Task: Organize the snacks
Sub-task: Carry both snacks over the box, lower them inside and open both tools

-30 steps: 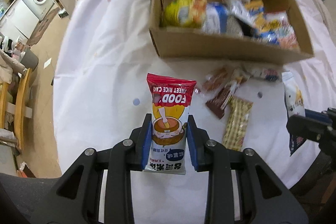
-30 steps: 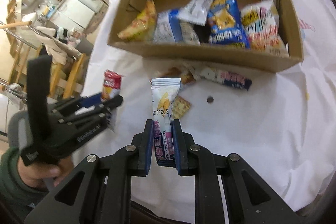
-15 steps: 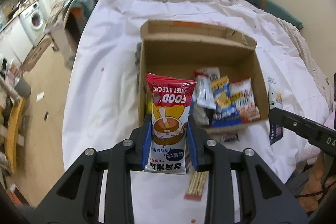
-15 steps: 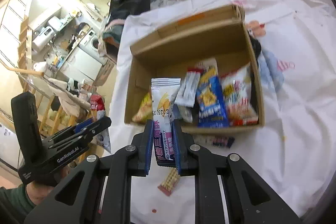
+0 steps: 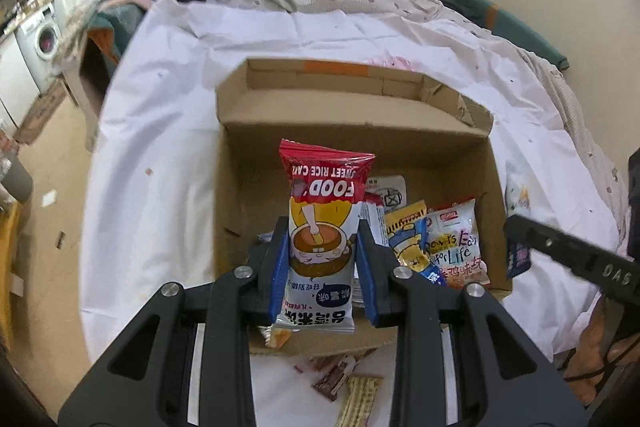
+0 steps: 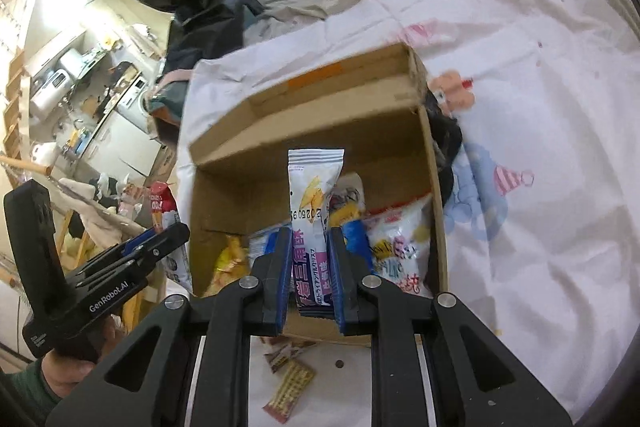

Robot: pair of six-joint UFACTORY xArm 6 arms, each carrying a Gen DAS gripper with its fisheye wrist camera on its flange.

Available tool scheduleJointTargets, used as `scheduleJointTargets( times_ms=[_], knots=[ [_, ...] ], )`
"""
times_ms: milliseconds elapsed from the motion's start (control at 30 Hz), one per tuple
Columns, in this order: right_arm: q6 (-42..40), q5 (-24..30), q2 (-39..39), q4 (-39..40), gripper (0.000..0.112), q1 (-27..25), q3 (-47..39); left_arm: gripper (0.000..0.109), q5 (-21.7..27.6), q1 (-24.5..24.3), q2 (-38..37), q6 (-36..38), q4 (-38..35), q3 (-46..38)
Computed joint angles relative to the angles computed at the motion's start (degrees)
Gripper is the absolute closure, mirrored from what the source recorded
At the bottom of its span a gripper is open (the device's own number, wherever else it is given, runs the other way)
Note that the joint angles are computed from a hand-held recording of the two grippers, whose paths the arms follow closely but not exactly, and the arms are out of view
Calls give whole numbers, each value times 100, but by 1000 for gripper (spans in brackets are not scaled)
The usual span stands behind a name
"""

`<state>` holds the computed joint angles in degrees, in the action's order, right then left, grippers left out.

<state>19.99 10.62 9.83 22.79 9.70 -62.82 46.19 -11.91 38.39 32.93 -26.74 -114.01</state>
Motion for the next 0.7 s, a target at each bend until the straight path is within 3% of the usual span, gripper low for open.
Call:
scheduleJointTargets(
  times_ms=[167,700],
  knots=[
    [111,364,312,-189,94,-50,-295,81,276,-19,374,-278,228,-325],
    [-17,946,693,45,94,-46,-737,81,44,-119,301,-154,63,-177]
  ],
)
